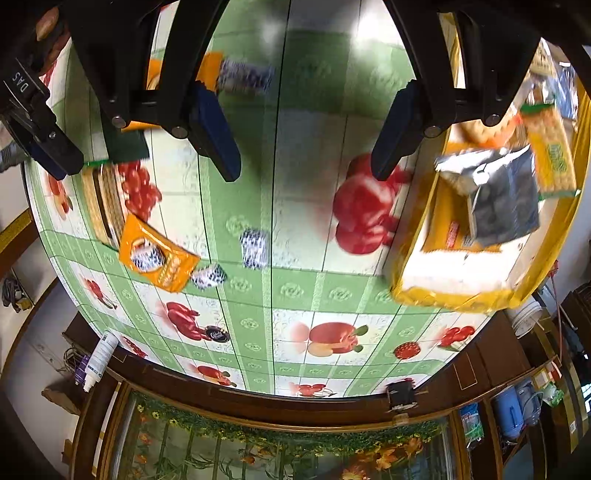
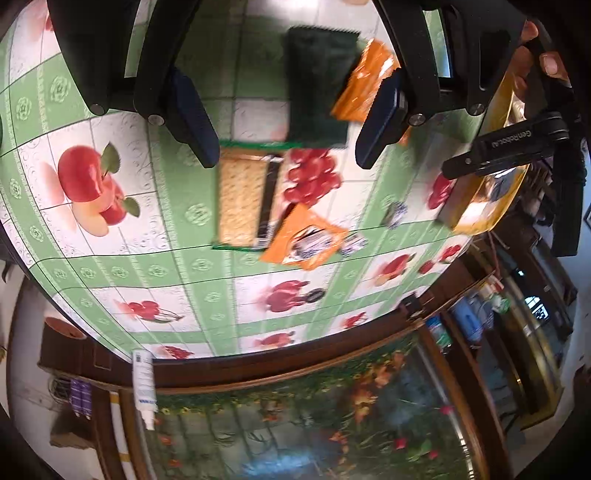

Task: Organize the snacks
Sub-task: 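Move left tool to a cow-print snack while right tool reaches the long cracker sleeve, then grasp the cow-print snack with left tool while right tool grasps the long cracker sleeve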

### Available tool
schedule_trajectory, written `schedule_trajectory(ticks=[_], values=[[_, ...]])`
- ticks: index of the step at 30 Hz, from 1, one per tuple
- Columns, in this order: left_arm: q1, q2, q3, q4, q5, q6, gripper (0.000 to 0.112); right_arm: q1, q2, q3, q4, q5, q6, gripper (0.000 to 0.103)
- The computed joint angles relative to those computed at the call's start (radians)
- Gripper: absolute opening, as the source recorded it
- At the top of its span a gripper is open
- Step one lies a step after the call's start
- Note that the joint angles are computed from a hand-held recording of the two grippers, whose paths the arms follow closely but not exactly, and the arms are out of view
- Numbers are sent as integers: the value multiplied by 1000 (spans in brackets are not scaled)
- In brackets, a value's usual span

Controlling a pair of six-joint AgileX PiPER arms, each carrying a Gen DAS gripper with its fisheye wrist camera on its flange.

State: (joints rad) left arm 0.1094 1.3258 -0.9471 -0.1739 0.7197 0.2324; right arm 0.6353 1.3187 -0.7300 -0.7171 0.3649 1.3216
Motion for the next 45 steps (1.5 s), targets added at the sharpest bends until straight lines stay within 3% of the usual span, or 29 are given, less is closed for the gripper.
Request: schedule_trajectory(ticks=[7,13,18,19,21,24,31,36,42,45], values=[[-75,150,-106,59,-24,-76,73,-116,126,-98,154,-25,-207,79],[-138,248,-150,185,-57,-192,74,-95,237,-190,94,50,-173,78],[-146,283,-185,177,-74,-187,74,-91,275,-205,37,63,-125,76],[-151,284,-188,179,-75,-188,72,-89,279,-213,34,76,-127,69],[-157,270,-168,150,-97,-148,59,-78,284,-225,20,104,-127,49],[-162,248,-147,105,-105,-94,18,-73,280,-220,1,111,-117,48],[-128,209,-110,77,-94,-70,16,-67,193,-130,-47,69,-17,48],[-92,124,-43,67,-88,-61,16,-85,57,-36,43,-8,-35,48],[-51,-30,35,81,-69,-82,16,-13,-61,14,52,-5,24,47],[-15,-99,53,66,-46,-68,16,61,-107,25,-31,12,141,47]])
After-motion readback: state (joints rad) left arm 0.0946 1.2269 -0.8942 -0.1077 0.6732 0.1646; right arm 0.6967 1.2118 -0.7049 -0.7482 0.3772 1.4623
